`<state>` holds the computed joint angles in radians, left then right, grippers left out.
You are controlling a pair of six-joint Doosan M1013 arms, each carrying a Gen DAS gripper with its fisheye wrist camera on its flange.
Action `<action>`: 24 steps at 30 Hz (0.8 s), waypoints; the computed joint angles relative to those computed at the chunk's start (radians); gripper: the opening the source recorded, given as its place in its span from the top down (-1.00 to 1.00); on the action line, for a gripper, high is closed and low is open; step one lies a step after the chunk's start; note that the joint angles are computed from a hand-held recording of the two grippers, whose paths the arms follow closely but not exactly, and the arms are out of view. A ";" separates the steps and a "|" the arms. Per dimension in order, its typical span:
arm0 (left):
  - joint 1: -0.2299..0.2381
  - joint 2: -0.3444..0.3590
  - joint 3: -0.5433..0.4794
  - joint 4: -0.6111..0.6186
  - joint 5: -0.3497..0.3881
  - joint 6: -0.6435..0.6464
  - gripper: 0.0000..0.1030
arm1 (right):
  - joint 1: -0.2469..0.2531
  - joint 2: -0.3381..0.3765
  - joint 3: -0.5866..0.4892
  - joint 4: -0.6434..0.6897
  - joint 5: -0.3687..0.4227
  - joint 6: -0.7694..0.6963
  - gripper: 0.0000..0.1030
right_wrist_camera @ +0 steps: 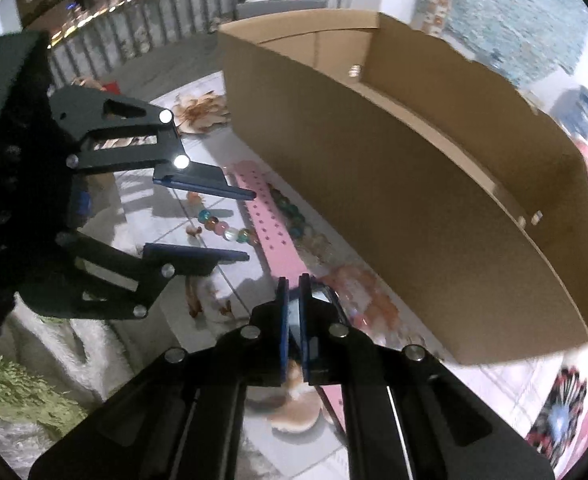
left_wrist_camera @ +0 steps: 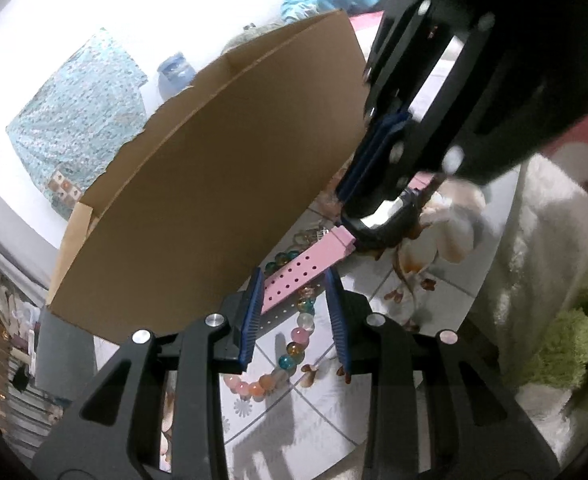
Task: Organize jewelry
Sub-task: 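Reach the right gripper to the pink-strap watch and close on its face, then lift the watch with the right gripper and carry it toward the box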
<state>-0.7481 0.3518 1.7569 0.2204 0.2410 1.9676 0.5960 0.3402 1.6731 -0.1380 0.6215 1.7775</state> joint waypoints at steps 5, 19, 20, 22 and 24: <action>-0.010 0.013 -0.010 0.058 0.018 -0.032 0.42 | 0.006 -0.028 0.048 -0.107 -0.027 0.181 0.31; 0.015 0.039 -0.059 -0.144 0.052 0.145 0.42 | 0.024 0.032 0.006 -0.190 0.032 0.160 0.12; 0.019 0.038 -0.057 -0.168 0.051 0.169 0.42 | 0.019 0.035 0.002 -0.166 0.033 0.139 0.12; 0.025 0.041 -0.062 -0.214 0.056 0.214 0.42 | 0.013 0.037 -0.005 -0.123 0.036 0.115 0.13; 0.029 0.044 -0.065 -0.234 0.058 0.240 0.42 | -0.005 0.031 0.004 -0.032 0.019 0.058 0.14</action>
<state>-0.7192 0.3955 1.6914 -0.0132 0.2994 2.2072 0.5915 0.3712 1.6769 -0.1695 0.6409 1.8351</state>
